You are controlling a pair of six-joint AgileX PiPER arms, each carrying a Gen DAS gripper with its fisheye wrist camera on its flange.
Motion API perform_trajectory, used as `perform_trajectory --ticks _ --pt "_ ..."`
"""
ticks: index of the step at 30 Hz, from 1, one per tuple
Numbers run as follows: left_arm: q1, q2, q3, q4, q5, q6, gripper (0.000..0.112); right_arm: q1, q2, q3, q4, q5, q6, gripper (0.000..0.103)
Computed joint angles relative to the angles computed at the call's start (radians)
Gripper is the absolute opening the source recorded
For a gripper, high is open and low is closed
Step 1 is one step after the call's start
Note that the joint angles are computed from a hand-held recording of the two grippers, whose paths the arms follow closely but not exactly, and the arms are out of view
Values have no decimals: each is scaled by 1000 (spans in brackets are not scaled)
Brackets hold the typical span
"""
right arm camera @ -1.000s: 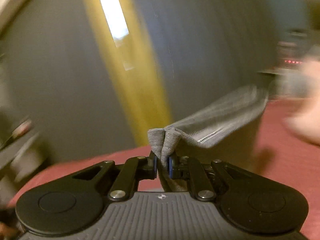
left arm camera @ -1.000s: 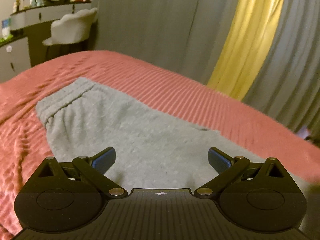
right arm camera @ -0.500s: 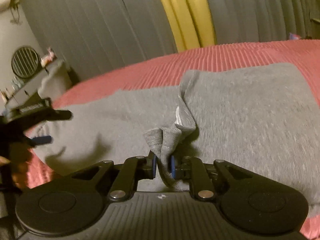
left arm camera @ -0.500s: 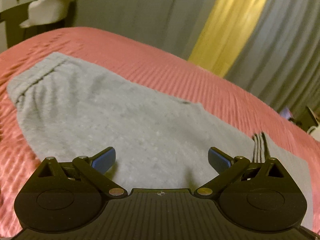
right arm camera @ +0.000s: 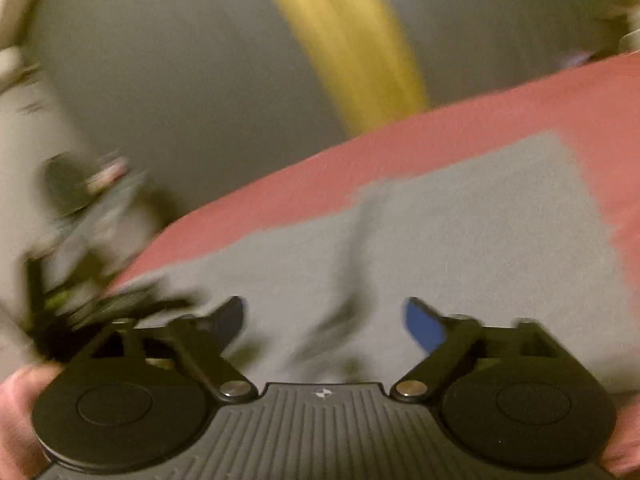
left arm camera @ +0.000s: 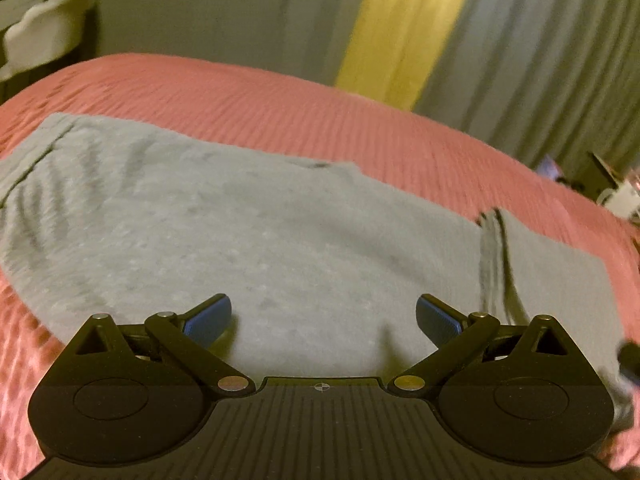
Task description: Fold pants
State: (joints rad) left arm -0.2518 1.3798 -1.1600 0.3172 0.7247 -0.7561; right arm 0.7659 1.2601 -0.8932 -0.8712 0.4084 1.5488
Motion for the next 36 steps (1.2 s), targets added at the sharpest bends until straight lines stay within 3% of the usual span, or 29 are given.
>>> perform_trajectory --ticks 2,4,8,10,15,20,22,26,29,31,33,36 --pt "-42 12 -13 11 -5 22 102 16 31 -9 -80 131 102 94" --pt "-84 36 -39 1 2 52 102 5 57 -29 -25 219 91 95" --pt "-141 84 -57 -117 -33 166 102 -63 14 36 -55 117 211 99" --pt "-152 126 -89 -179 -18 235 102 -69 3 64 -132 116 305 99" --pt "-174 215 -187 -148 -3 196 102 -113 -3 97 -127 73 359 99" --pt "-143 330 -299 -237 13 226 102 -97 34 66 -68 105 275 99" --pt "-175 397 -348 -95 74 157 102 -102 40 55 -45 112 223 99" --pt "-220 331 -202 65 -33 96 103 -114 22 44 25 125 120 99" --pt "-231 321 -210 64 0 100 102 -67 50 -44 90 334 -8 99" --pt "-239 325 -228 58 28 103 102 -76 70 -84 137 410 -67 99" --pt "-248 335 -252 52 47 114 102 -111 67 -89 194 418 -106 99" --pt "-243 351 -289 -8 51 191 86 -185 48 -58 292 349 -145 99"
